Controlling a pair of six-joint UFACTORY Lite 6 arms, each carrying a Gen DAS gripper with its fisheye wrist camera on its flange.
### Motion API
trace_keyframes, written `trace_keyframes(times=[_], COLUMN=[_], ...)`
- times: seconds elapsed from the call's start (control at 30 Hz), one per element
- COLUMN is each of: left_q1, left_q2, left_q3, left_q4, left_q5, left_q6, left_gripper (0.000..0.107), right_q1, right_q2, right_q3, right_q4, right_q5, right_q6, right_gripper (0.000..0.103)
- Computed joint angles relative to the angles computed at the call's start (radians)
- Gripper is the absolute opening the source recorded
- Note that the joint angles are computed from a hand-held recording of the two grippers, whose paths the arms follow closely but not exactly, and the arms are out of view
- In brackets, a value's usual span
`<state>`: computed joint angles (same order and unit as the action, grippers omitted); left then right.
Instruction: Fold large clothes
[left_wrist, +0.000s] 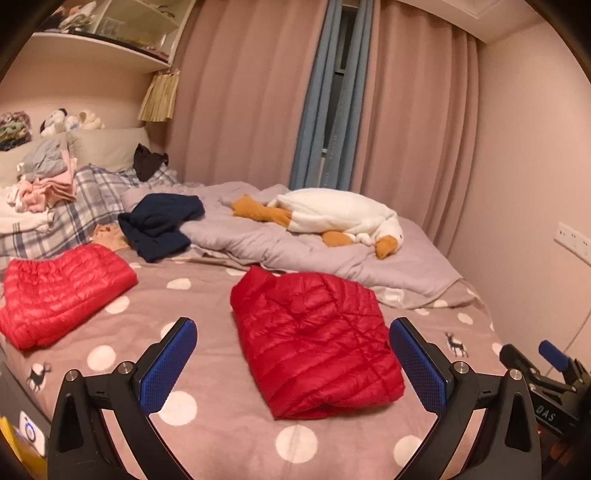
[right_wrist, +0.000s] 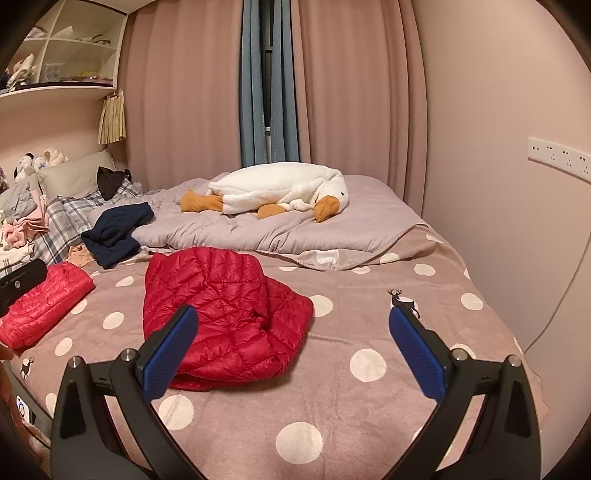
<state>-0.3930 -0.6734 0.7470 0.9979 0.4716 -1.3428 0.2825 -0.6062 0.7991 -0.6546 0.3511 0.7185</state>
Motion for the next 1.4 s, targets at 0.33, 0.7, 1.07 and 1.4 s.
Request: trace_keyframes(times=[0.33,0.7,1.07,1.4], left_q1=[0.045,0.074,0.042,-0.001], left_q2=[0.059,0.071,0.086,0.089], left_q3=[0.043,0.058,0.065,0.064], left_q4=[-0.084,-0.174,-0.134,-0.071], left_q5=[0.014,0.004,0.037,0.074], left_q6=[0.060,0.131,0.122,0.071], left_gripper=[0.103,0.103,0.103,0.103], right_q1=[0.010,0.005,0.054,0.058], right_q2=[0.036,0.078,0.090,0.086], right_q3=[0.020,0.040,0.045,0.040], right_q4=[-0.046,-0.018,-0.100,-0.122], right_q5=[0.016,0.017,0.063,0.061], right_q6=[0.034,0.016,0.087,0.107], right_gripper=[0.103,0.103,0.103,0.103])
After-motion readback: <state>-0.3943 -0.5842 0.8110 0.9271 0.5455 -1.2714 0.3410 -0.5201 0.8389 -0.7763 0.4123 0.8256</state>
